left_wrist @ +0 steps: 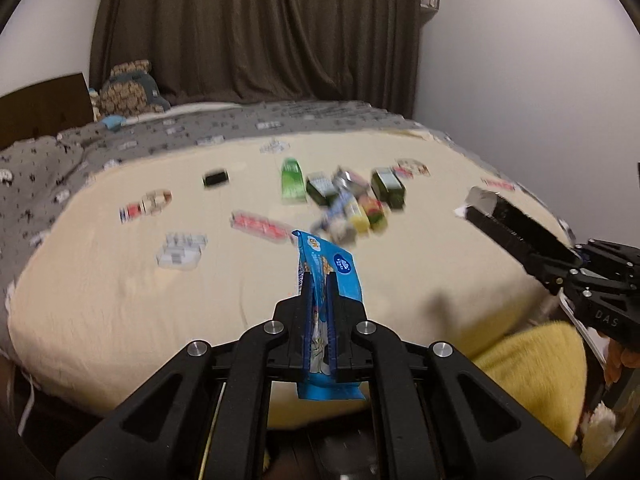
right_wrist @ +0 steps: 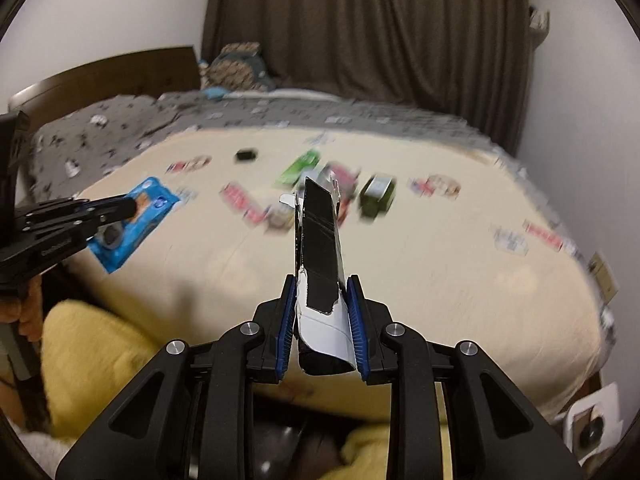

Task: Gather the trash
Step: 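Carry both held items down past the bed edge to the bin, then open both tools to drop the items into the bin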

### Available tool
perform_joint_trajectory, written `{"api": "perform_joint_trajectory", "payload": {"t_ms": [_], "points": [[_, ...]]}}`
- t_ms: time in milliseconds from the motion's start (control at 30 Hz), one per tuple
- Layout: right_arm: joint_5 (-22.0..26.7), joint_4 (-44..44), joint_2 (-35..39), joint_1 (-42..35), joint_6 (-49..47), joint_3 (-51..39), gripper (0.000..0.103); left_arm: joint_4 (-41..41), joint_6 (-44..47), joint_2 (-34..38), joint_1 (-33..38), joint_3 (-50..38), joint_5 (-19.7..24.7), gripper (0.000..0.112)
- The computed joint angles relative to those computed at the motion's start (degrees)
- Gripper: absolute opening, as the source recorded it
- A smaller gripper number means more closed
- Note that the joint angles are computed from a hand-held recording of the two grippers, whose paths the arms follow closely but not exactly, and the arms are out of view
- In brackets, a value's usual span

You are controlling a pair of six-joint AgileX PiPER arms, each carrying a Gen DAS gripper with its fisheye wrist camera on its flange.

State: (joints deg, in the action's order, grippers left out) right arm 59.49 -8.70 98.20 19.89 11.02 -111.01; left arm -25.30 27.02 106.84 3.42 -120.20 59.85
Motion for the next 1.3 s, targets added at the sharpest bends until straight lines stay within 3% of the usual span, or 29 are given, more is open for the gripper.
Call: {"api": "perform_joint_trajectory", "payload": {"t_ms": [167, 467, 567, 700, 933, 1100, 1233, 1300], "points": [[-1.0, 8.6, -1.8, -0.5, -1.3, 9.6, 0.026, -1.3, 3.9, -4.5, 0.1, 14.3, -2.4, 0.005], [2.7, 12.3, 4.4, 2.7, -2.1, 14.2, 0.026, 0.2, 6.7, -0.9, -1.3, 26.2, 1.1, 0.005], [4.1, 16.3, 8.1, 1.6, -0.8, 15.1, 0.026, 1.5, 6.0, 2.5, -2.0, 26.3, 2.2, 0.005], [4.4, 21.0, 11.9, 0.0, -1.3, 15.7, 0.026, 2.8, 4.5, 9.5, -2.4, 21.8, 7.5, 0.005], [4.1, 21.7, 14.8, -0.2, -1.2, 13.7, 0.034, 5.7, 3.0, 13.1, -3.5, 19.9, 8.4, 0.007], [3.3, 22.2, 15.4, -1.5, -1.8, 12.6, 0.058, 6.3, 2.3, 13.4, -2.7, 18.5, 8.1, 0.039], [2.7, 19.6, 14.3, -1.9, -0.5, 12.3, 0.06, 6.8, 1.1, 13.2, -2.3, 17.3, 7.5, 0.04], [2.8, 17.7, 13.6, -2.3, 0.3, 11.1, 0.061, 7.2, 0.7, 12.1, -2.2, 17.4, 6.3, 0.046]]}}
